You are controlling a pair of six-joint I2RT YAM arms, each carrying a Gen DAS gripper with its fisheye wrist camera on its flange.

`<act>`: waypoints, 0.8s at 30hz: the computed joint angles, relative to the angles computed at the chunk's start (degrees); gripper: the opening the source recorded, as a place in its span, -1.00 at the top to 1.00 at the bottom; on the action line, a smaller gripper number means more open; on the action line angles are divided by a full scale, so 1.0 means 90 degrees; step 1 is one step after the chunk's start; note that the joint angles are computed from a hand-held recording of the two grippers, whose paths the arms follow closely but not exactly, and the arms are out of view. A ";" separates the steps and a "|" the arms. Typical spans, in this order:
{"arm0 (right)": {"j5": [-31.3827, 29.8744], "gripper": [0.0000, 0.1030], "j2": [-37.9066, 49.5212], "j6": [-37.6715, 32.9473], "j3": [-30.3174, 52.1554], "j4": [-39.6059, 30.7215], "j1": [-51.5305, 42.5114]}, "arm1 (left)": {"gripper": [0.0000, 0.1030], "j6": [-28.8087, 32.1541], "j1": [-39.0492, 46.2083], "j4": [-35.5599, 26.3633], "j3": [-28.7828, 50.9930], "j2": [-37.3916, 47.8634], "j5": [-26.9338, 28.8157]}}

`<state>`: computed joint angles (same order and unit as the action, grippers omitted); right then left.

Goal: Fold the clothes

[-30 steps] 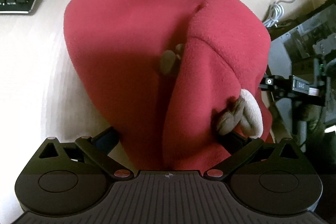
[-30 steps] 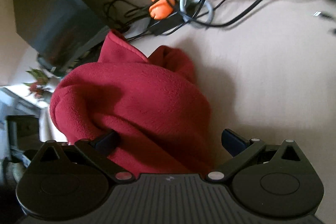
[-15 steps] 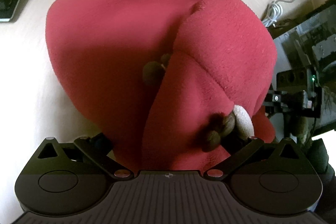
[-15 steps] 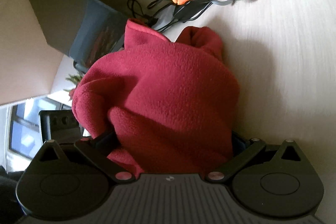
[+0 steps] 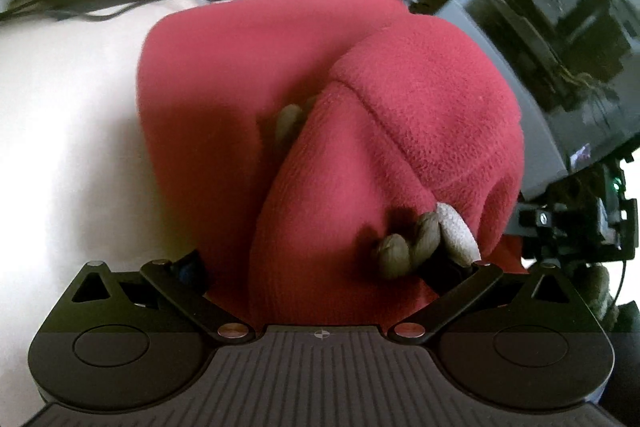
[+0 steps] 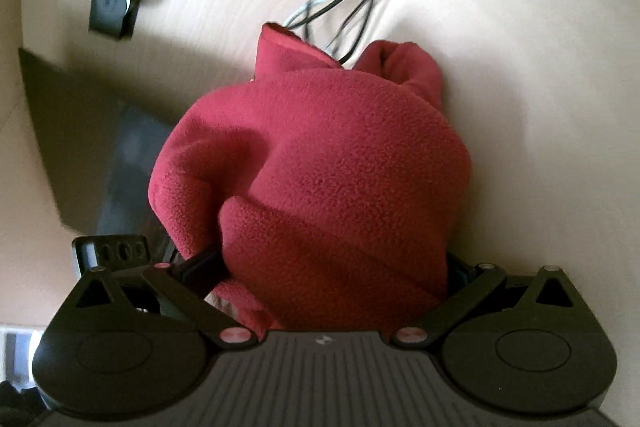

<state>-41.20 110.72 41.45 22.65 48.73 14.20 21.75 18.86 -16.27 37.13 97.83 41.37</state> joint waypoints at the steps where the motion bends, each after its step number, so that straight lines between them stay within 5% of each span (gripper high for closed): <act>1: 0.0170 -1.00 -0.0138 0.0048 -0.0149 0.0027 0.0010 | -1.00 -0.0006 -0.0109 0.0051 0.0049 0.0096 0.0011; 8: 0.1766 -1.00 -0.1785 -0.1213 0.0223 -0.2493 0.0334 | -1.00 0.0216 -0.0201 -0.0419 0.0432 0.0453 0.0095; 12: 0.1251 -1.00 -0.1539 -0.1617 0.0606 -0.3024 -0.0067 | -1.00 0.0236 -0.0043 -0.0401 0.0412 0.0639 0.0277; 24: 0.0733 -1.00 -0.0640 -0.0231 -0.0241 -0.0425 -0.0204 | -1.00 0.0703 0.0361 -0.0502 0.0448 0.0897 0.0685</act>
